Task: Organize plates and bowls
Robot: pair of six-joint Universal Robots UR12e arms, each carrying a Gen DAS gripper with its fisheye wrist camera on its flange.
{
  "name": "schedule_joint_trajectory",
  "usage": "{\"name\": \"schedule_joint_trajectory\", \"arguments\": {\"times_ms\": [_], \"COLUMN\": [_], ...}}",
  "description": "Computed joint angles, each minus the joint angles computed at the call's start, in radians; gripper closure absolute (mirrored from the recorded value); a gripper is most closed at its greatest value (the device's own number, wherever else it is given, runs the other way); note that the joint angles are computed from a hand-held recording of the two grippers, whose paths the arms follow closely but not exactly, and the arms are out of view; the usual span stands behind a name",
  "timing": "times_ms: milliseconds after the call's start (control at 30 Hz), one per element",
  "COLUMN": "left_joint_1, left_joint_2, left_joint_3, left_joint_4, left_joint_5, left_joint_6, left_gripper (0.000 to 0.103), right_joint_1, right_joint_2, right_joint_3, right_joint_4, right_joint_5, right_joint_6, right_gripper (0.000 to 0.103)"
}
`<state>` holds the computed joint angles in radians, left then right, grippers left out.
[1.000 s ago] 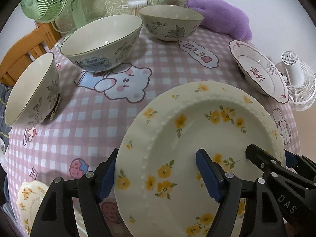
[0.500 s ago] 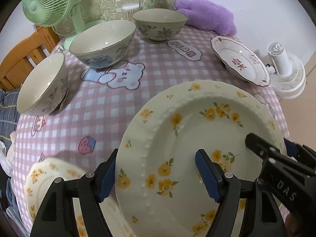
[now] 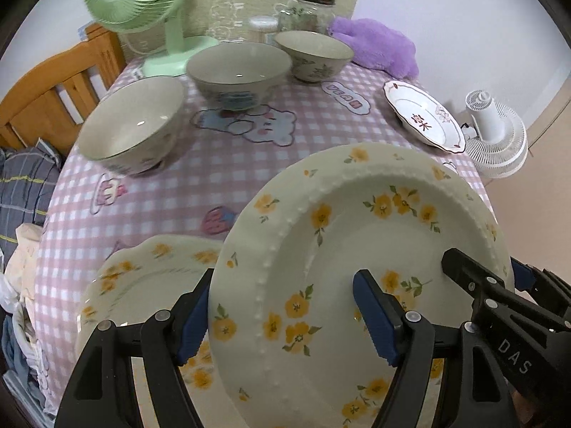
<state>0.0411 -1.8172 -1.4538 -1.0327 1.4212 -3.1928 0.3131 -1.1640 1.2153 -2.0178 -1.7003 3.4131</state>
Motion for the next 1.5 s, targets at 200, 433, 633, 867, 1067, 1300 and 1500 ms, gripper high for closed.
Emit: {"name": "schedule_joint_trajectory", "arguments": {"times_ms": [200, 433, 633, 867, 1067, 1300, 1500], "left_joint_1": [0.044, 0.088, 0.116, 0.136, 0.132, 0.116, 0.109], "left_joint_2": [0.043, 0.083, 0.108, 0.112, 0.101, 0.090, 0.082], "left_joint_3": [-0.050, -0.107, -0.147, -0.165, -0.166, -0.159, -0.149], "left_joint_4": [0.002, 0.002, -0.022, -0.042, -0.040, -0.029, -0.030], "left_joint_5": [-0.033, -0.039, -0.035, -0.048, -0.058, -0.026, -0.007], "left_joint_6": [0.021, 0.055, 0.077, 0.090, 0.104, 0.105, 0.084], "left_gripper": [0.027, 0.027, 0.027, 0.027, 0.027, 0.025, 0.024], "right_joint_1": [0.038, 0.081, 0.109, 0.126, 0.124, 0.115, 0.107], "right_joint_2": [-0.001, 0.003, 0.014, 0.028, 0.039, 0.046, 0.047], "right_joint_3": [-0.004, -0.004, -0.005, -0.018, -0.030, -0.038, -0.034], "right_joint_4": [0.004, 0.020, 0.042, 0.074, 0.106, 0.124, 0.111], "right_joint_5": [-0.014, -0.013, -0.006, -0.018, -0.026, -0.027, -0.004], "right_joint_6": [0.021, 0.051, 0.067, 0.076, 0.088, 0.076, 0.061], "right_gripper": [0.043, 0.043, 0.044, 0.045, 0.046, 0.047, 0.047]}}
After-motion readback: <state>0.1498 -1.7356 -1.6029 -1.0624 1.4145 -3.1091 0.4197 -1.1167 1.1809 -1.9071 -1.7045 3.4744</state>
